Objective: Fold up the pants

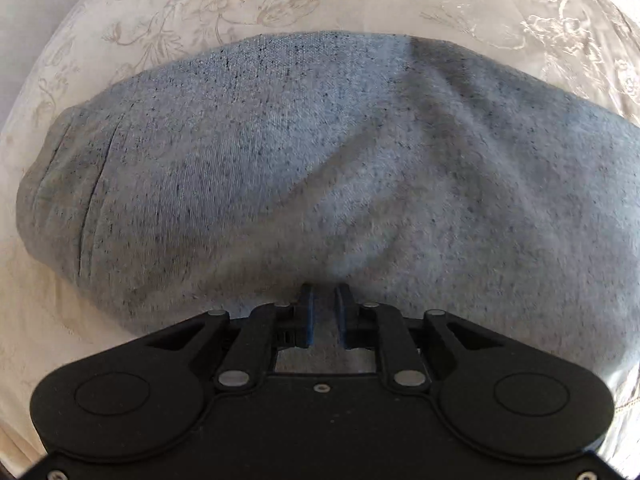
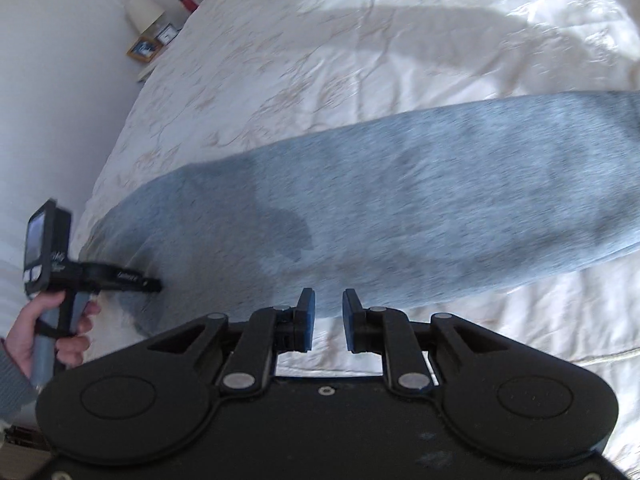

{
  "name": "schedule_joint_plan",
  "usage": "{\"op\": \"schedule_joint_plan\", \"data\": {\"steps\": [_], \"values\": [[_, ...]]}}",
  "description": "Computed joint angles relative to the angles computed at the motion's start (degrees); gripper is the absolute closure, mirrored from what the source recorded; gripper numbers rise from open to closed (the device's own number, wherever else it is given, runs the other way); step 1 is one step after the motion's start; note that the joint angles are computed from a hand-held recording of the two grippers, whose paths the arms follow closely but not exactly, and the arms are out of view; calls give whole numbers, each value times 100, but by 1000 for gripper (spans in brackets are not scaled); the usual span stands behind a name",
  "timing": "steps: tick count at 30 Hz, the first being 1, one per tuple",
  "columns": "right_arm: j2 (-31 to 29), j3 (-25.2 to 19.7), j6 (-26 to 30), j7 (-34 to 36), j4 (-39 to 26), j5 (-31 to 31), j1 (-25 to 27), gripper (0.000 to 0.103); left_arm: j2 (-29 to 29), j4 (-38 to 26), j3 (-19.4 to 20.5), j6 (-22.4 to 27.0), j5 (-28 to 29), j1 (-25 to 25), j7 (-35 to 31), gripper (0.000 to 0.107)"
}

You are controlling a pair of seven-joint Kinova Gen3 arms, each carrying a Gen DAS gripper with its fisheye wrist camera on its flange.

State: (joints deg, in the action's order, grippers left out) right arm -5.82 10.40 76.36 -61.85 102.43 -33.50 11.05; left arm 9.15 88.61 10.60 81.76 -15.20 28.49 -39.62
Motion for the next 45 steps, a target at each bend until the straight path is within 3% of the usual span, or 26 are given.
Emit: {"op": "schedule_joint_plan", "data": {"steps": [4,13,18,25,28,35,36,37,41,45], "values": [[-269,-602,-317,-754,317,-51,-564,82,173,-94,-128,-268,50,-315,-681,86],[-372,-1390,-1432,-2114,798,-409,-1903,74,391,-334,-329,-516,693,-916,-2154,88],[-334,-1740,-2127,-2502,815,-250,-2582,73,511,-485,-427,-523,1178,-1285,-2697,88],[-239,-2075,-2461,-3205,627,371,-3177,73,759,-973,-511,-158,1455,-1620,-3359,89],[-199,-2170,-2540,-3613,592,740,-3327,73,620,-1138,-503,10,1205,-1455,-3410,89],[-24,-2251,-2713,-4110,603,1188,-3579,74,-394,-514,-542,-134,910,-1526,-3369,89],[-21,-2290,-2728,-4209,584,1305,-3614,89,-520,-427,-538,-130,839,-1557,-3370,89],[41,-2317,-2746,-4263,504,1433,-3648,96,-680,-319,-516,-100,733,-1566,-3340,89],[-421,-2440,-3115,-4551,420,1810,-3736,96,-1192,147,-457,-95,217,-1710,-3384,89],[-162,-2469,-2512,-4391,253,1918,-3937,96,-1250,356,-424,-60,-95,-1900,-3411,89]]}}
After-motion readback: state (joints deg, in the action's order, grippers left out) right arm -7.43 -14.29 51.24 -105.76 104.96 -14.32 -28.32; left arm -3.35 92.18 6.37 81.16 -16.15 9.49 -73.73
